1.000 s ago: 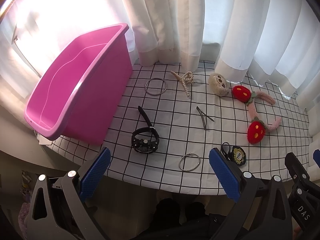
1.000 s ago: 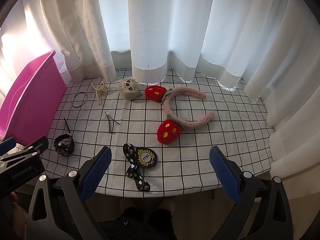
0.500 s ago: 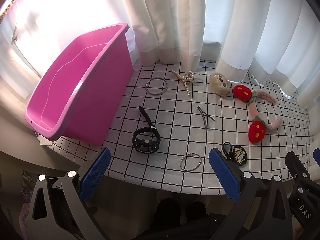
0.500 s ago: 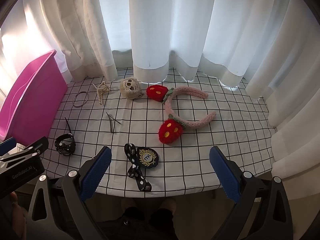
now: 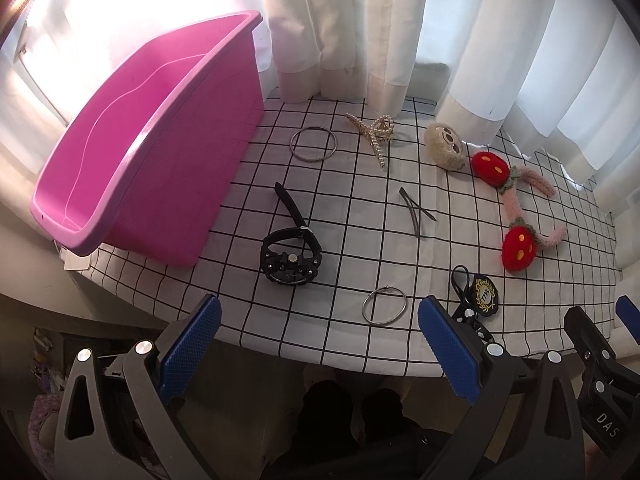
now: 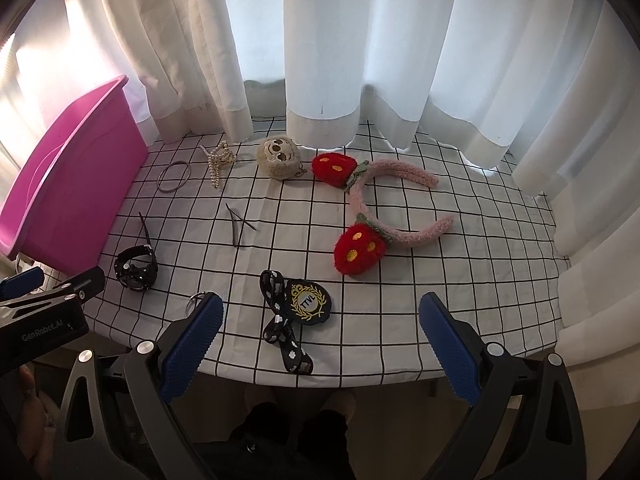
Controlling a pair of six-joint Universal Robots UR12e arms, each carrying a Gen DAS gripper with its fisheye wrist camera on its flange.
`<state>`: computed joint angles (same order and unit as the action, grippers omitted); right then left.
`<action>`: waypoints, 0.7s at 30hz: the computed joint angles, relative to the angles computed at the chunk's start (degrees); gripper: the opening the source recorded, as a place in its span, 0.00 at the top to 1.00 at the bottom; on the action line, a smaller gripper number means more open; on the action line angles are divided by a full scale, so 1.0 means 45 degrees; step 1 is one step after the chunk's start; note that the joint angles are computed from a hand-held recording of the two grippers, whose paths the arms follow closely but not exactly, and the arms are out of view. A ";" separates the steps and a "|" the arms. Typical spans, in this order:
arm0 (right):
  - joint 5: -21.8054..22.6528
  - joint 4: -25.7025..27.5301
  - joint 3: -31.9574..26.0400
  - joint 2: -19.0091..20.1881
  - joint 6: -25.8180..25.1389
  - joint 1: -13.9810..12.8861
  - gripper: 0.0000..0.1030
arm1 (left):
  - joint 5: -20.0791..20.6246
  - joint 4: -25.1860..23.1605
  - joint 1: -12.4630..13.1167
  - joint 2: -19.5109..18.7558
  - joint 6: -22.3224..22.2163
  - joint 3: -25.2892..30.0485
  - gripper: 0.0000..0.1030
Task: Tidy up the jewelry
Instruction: 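Lower left tool onto black watch while right tool reaches the bow and badge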
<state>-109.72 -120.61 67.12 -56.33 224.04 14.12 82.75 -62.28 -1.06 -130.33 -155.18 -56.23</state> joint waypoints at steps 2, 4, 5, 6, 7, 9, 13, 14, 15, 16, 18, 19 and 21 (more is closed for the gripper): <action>0.0480 -0.0317 0.0213 -0.0029 -0.0056 -0.0076 0.09 | -0.0122 -0.0115 0.0103 -0.0106 0.0014 0.0025 0.06; 0.1116 -0.0564 0.0453 -0.0056 0.0002 -0.0182 0.09 | -0.0215 -0.0133 0.0217 -0.0240 -0.0049 0.0045 0.06; 0.1376 -0.0650 0.0572 -0.0071 0.0073 -0.0227 0.09 | -0.0192 -0.0132 0.0264 -0.0326 -0.0120 0.0070 0.06; 0.1612 -0.0732 0.0681 -0.0077 0.0108 -0.0269 0.09 | -0.0129 -0.0163 0.0305 -0.0432 -0.0241 0.0127 0.06; 0.1697 -0.0741 0.0741 -0.0059 0.0109 -0.0281 0.09 | -0.0096 -0.0245 0.0344 -0.0548 -0.0380 0.0216 0.06; 0.1469 -0.0583 0.0749 0.0010 0.0099 -0.0247 0.09 | -0.0019 -0.0441 0.0405 -0.0800 -0.0664 0.0438 0.06; 0.1227 -0.1013 0.1001 0.0073 -0.0058 -0.0252 0.09 | 0.0104 -0.0061 0.0420 -0.1149 -0.0952 0.0589 0.06; 0.1197 -0.1202 0.1100 0.0077 -0.0077 -0.0261 0.09 | 0.0217 0.0013 0.0387 -0.1269 -0.0964 0.0677 0.06; 0.1225 -0.1407 0.1222 0.0064 -0.0057 -0.0293 0.09 | 0.0325 0.0040 0.0352 -0.1400 -0.0960 0.0790 0.06; 0.1309 -0.1657 0.1350 0.0052 -0.0024 -0.0332 0.09 | 0.0409 -0.0018 0.0319 -0.1546 -0.0960 0.0945 0.06; 0.1443 -0.1989 0.1522 0.0060 0.0034 -0.0410 0.09 | 0.0387 -0.0132 0.0293 -0.1807 -0.0972 0.1215 0.06; 0.1495 -0.2079 0.1575 0.0082 0.0049 -0.0441 0.09 | 0.0440 -0.0115 0.0268 -0.1915 -0.0960 0.1302 0.06; 0.1648 -0.2200 0.1644 0.0145 0.0116 -0.0512 0.09 | 0.0601 -0.0179 0.0207 -0.2126 -0.0920 0.1504 0.06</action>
<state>-102.30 -130.51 74.52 -55.68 224.56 11.82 85.46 -63.08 -0.13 -139.90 -159.32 -49.47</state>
